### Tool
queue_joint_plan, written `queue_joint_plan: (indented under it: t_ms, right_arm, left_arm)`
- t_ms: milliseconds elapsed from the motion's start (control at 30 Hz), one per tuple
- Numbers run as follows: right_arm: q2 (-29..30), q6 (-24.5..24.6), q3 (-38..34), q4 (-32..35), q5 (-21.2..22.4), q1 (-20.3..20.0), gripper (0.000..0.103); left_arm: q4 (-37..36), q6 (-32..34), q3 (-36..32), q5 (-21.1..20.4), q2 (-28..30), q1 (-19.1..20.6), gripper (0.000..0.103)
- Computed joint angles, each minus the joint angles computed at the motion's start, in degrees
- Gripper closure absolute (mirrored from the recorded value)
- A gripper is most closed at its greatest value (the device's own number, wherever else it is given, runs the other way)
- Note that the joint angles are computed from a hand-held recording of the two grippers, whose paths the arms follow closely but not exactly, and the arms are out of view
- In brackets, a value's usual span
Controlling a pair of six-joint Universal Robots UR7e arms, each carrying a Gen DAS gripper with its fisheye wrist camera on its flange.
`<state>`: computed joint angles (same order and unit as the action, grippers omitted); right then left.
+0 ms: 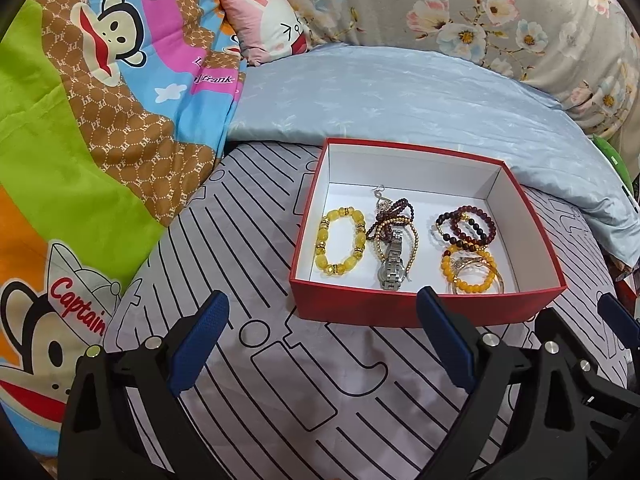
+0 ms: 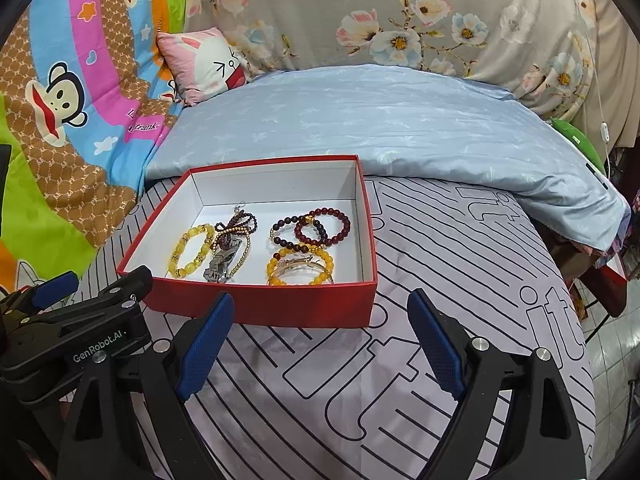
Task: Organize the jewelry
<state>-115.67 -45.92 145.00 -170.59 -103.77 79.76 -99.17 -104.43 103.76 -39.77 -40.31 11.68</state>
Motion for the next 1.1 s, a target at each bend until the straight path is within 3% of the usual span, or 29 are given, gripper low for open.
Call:
queue_joint_plan:
  t_ms: [1100]
  right_arm:
    - [-0.6, 0.57, -0.34, 0.95, -0.15, -0.48, 0.019]
  left_arm:
    - [2.62, -0.93, -1.32, -0.37, 0.23, -0.15, 0.013]
